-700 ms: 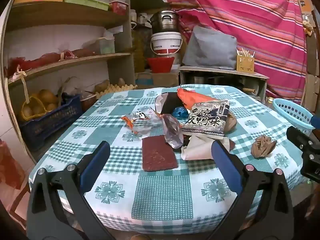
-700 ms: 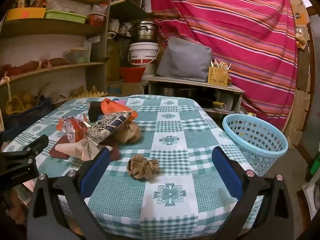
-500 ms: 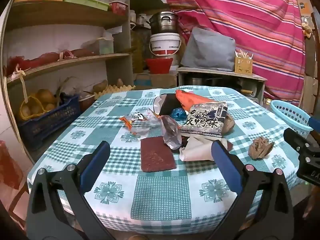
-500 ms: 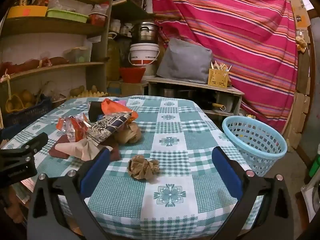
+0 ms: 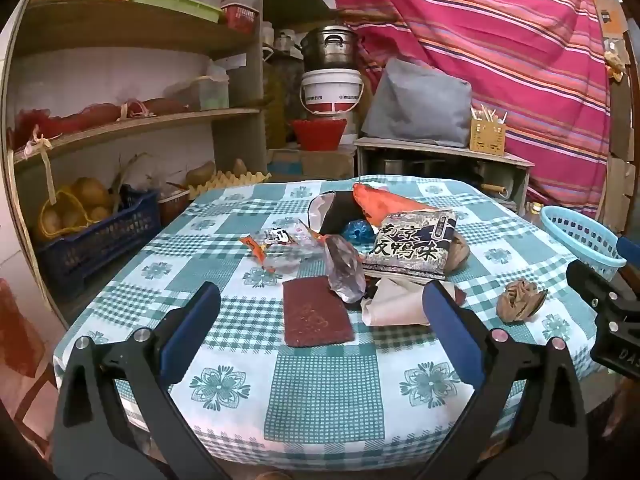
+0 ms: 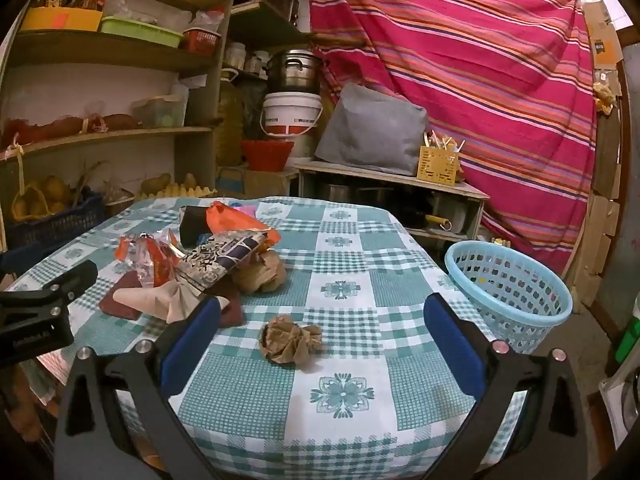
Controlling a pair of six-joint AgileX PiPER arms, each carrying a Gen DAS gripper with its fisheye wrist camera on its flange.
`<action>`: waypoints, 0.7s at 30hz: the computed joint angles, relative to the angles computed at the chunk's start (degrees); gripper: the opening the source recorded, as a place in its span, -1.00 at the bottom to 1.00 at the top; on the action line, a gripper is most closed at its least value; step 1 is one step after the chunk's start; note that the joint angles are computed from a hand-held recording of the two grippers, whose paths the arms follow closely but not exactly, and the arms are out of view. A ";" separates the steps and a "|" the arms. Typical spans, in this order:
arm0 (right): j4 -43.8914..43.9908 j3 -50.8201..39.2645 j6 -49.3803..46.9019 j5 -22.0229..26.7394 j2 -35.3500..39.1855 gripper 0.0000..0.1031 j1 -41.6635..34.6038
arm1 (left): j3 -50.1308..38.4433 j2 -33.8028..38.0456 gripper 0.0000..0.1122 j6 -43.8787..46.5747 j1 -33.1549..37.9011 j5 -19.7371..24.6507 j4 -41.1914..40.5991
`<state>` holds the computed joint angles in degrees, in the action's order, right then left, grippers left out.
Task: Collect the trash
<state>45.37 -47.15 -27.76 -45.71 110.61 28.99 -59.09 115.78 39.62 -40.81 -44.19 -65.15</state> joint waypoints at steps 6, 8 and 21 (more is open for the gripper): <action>-0.24 0.27 0.28 -0.29 -0.59 0.92 -0.27 | 0.08 -0.57 0.74 0.84 0.33 0.68 -0.37; 0.04 -0.04 -0.10 0.03 -0.65 0.92 -0.27 | 0.25 -0.83 0.74 1.16 0.27 0.65 -0.71; -0.82 0.87 0.47 -0.56 -0.64 0.92 -0.65 | -0.03 -0.31 0.74 -0.25 1.30 1.57 0.21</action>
